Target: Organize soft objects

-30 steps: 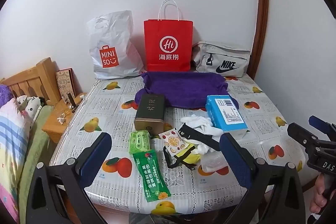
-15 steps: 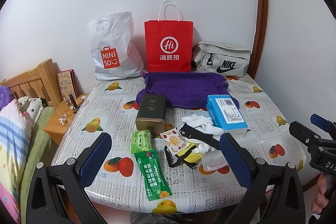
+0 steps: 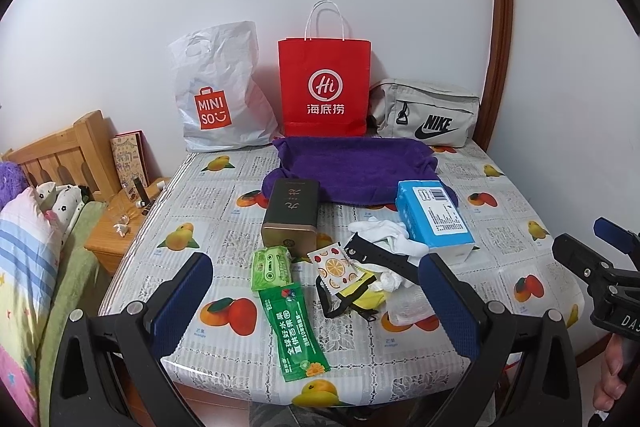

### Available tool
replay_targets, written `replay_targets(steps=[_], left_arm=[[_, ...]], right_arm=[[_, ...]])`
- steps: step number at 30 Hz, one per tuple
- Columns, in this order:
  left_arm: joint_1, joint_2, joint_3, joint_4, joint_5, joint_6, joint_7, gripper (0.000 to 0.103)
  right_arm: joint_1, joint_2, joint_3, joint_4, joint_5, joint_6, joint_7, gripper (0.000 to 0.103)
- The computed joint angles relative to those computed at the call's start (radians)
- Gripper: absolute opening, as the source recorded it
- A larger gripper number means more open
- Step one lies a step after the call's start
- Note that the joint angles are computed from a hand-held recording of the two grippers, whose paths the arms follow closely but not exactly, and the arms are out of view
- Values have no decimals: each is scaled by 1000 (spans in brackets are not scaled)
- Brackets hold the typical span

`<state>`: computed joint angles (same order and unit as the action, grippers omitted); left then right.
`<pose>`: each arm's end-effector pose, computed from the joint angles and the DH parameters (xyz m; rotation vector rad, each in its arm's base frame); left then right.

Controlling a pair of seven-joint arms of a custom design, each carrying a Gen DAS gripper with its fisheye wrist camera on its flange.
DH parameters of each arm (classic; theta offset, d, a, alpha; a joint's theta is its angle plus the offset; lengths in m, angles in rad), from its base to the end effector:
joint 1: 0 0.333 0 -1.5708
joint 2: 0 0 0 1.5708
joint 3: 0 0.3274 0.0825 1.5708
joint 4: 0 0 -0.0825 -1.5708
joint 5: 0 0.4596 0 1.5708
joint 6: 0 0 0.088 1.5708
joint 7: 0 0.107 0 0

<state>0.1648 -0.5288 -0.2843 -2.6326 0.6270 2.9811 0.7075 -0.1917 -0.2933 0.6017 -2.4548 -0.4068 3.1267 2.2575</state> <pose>0.4716 -0.0996 0.4670 -1.7613 1.5351 -0.7491 0.4908 0.2608 0.4540 -1.7724 1.4666 -0.6710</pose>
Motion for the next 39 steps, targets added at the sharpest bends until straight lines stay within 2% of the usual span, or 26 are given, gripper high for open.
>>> replay_targets(steps=[15, 27, 39], left_arm=[[7, -3, 0, -6, 2, 10, 6, 103], [11, -13, -5, -8, 0, 11, -2, 103], [14, -22, -17, -8, 16, -4, -21, 103]], right_arm=[[18, -6, -17, -6, 21, 3, -11, 103], [-3, -14, 7, -10, 43, 10, -27, 103], [17, -11, -4, -1, 44, -7, -31, 103]])
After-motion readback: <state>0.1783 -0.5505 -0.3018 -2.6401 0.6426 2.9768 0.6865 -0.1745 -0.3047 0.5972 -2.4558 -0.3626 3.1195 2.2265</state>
